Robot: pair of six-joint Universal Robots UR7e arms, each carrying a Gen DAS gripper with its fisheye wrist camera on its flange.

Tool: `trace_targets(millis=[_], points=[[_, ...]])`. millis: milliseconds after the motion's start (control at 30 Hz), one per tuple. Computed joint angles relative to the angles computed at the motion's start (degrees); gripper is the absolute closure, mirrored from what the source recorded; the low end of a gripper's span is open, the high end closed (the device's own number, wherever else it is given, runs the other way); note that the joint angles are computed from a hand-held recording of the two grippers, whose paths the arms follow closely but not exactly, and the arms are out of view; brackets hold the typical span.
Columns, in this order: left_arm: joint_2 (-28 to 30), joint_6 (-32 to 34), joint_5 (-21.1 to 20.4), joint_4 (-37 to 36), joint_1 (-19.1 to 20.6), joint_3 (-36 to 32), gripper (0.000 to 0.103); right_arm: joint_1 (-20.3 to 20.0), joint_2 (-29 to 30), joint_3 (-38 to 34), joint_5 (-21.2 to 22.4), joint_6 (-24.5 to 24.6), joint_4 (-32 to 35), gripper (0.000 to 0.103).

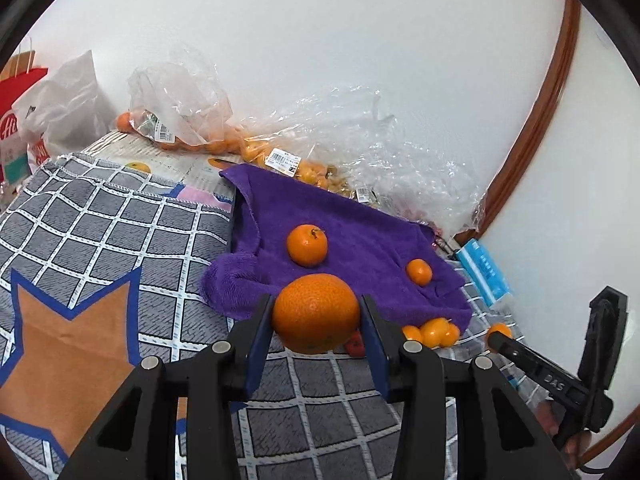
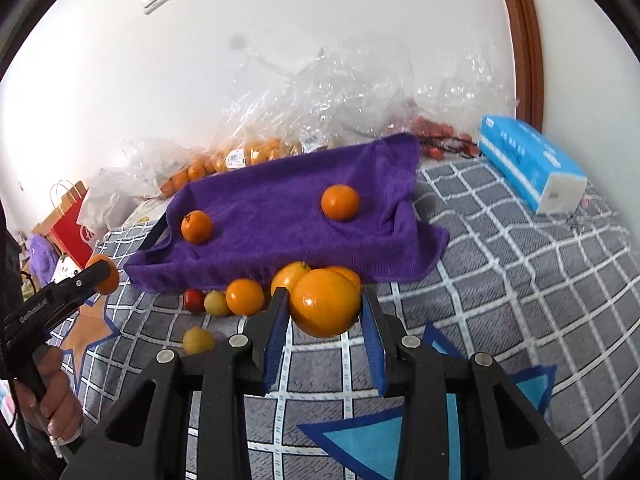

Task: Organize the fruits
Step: 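Carry both held oranges up and over the purple towel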

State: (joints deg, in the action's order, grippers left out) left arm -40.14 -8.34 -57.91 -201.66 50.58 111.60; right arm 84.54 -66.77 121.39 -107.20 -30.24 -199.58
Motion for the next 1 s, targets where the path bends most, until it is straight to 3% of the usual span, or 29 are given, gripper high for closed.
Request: trace_targets(millis=[367, 600, 833, 1000], points=[[-2.69, -2.26, 1.98, 4.92, -1.15, -1.36, 0.063, 3.14, 0.53, -4.3, -1.81, -2.42, 0.73, 0.067], [-1.1, -0.32, 3.91, 8.46, -0.67, -6.5, 0.063, 3.92, 2.79, -8.54, -1.44, -3.49, 1.11, 0.067], [2.62, 1.08, 2.76, 11.44, 1.24, -12.73, 0.063, 4.12, 6.49, -14.44, -1.41, -4.37, 2.5, 0.067], [4.8, 0.12, 0.23, 13.27, 3.51, -15.61, 0.063, 2.22, 8.4, -16.77, -1.01, -1.86, 5.56, 0.067]])
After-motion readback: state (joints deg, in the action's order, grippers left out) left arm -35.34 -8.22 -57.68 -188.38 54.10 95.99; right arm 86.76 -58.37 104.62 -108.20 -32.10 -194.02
